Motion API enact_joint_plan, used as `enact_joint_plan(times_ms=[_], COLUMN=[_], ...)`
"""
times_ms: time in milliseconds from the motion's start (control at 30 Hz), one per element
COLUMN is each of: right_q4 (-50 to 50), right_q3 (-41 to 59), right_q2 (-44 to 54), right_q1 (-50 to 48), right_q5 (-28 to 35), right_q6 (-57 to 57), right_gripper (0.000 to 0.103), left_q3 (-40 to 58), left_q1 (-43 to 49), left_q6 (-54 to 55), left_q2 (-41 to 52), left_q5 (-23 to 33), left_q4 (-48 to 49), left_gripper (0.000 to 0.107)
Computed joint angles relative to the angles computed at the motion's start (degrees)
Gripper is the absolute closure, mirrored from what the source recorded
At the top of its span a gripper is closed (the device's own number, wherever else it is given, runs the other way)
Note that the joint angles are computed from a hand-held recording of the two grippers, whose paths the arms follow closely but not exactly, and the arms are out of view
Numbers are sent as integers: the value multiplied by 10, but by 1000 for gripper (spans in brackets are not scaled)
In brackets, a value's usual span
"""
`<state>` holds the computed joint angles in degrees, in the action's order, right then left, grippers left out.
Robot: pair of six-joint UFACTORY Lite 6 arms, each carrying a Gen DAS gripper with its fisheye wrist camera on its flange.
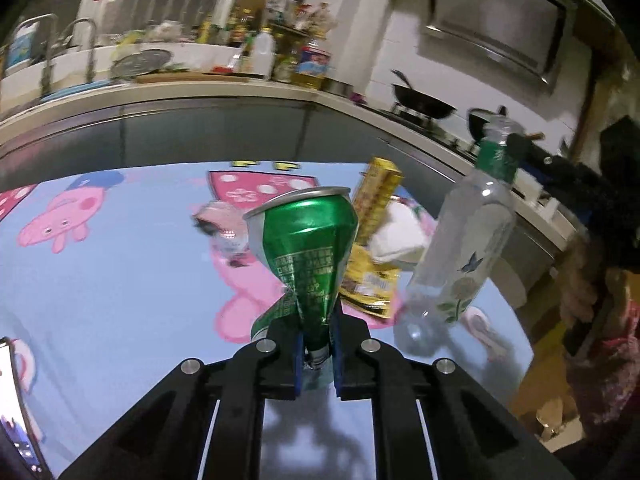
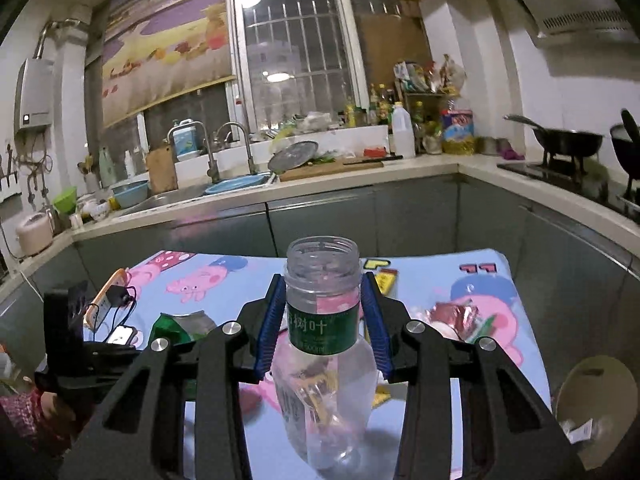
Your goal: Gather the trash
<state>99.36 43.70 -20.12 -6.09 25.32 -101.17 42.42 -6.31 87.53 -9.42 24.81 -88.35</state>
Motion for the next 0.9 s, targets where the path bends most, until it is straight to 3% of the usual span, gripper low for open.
enact_joint_plan(times_ms=[100,133,167,300,500,600,700,900], right_q4=[-29,-34,-44,-70,-73,-106,-148,-238], right_q3=[-19,-25,-25,-10,17,47,80,115], right_q2=[-14,-17,-12,31,152,213,259,282], right_q1=[-56,-68,-83,-147,-144,-165,-181,-130], right_q5=[41,48,62,102,99,131,151,114], right_q6=[2,0,4,12,-17,27,81,125], right_gripper=[71,98,102,103,102,94,40,37], left_q3=[17,30,37,90,156,183,190,166], left_q1=[-42,-67,-84,-158,-210,-218,-216,-188], left_q6=[-23,-36,-42,-71,-85,-111,-109,-72], left_q2=[14,27,36,93,174,200,210,203], left_q5=[-12,-24,-33,-64,-84,-84,-77,-50], left_q4=[16,25,29,44,50,73,76,44], left_gripper=[96,96,96,96,96,96,96,96])
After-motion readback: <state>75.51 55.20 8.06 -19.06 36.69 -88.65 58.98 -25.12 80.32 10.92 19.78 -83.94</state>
